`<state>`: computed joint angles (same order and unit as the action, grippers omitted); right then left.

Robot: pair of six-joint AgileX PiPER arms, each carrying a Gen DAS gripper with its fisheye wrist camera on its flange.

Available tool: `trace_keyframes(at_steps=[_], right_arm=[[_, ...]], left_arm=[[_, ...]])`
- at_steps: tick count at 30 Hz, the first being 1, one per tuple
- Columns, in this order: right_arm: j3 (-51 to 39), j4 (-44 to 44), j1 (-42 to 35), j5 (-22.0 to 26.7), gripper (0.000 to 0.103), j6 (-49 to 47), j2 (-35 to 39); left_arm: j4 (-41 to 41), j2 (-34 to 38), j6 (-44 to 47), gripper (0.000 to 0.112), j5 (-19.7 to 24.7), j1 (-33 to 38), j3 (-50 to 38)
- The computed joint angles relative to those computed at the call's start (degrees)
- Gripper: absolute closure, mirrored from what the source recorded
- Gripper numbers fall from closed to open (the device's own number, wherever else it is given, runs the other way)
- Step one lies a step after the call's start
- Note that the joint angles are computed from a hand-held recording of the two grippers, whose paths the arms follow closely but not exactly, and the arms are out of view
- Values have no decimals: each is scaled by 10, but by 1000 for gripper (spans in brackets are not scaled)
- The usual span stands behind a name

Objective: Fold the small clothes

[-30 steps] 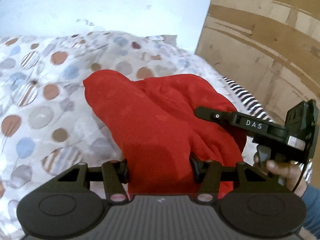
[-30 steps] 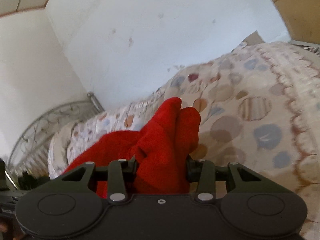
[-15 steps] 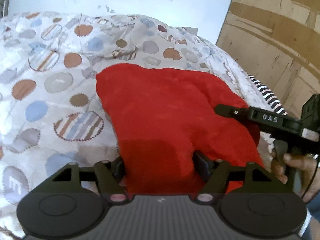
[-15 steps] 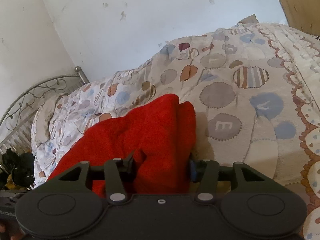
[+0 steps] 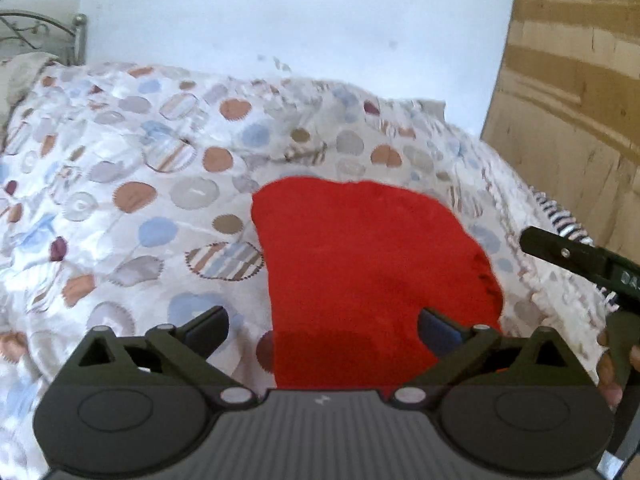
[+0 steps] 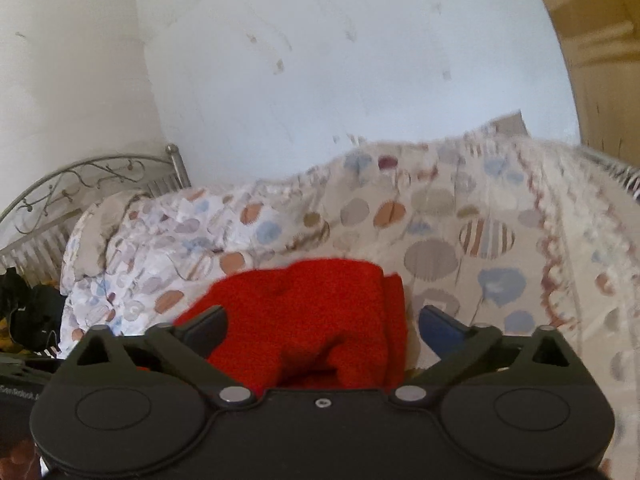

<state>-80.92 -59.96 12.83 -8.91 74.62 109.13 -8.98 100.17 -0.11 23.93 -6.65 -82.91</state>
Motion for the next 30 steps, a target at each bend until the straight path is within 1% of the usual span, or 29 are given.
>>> trace_keyframes(at_steps=[4, 6, 7, 8, 10, 14, 16, 17, 20, 22, 24, 26, 30], right_arm=[[89, 201, 14, -4, 1, -229, -83], [139, 306, 21, -17, 1, -344, -125], [161, 361, 26, -25, 1, -401, -142], [187, 416, 31, -33, 1, -458, -163], [235, 527, 45, -47, 1, -573, -202], [324, 756, 88, -84, 1, -802, -276], [364, 870, 117, -110, 1, -916, -312], [386, 914, 132, -124, 1, -957, -330], [438, 986, 166, -157, 1, -1026, -377], [467, 1047, 194, -181, 1, -1081, -405], [497, 1097, 228, -220, 1, -1120, -431], [515, 1138, 261, -260, 1, -1149, -444], [540, 1200, 330, -343, 1, -1181, -457]], left_arm=[[95, -76, -115, 10, -47, -18, 85], [160, -113, -187, 10, -64, -29, 123], [204, -134, -234, 10, -72, -36, 145], [238, -149, -268, 10, -75, -41, 159], [334, -186, -365, 10, -76, -59, 194], [496, -260, -525, 10, -65, -100, 262], [589, -295, -620, 10, -49, -128, 296], [630, -312, -667, 10, -38, -142, 315], [721, -353, -772, 10, -1, -187, 362], [754, -377, -807, 10, 31, -219, 385], [793, -398, -849, 10, 67, -254, 408], [822, -413, -878, 10, 97, -281, 426], [849, -433, -908, 10, 150, -332, 452]])
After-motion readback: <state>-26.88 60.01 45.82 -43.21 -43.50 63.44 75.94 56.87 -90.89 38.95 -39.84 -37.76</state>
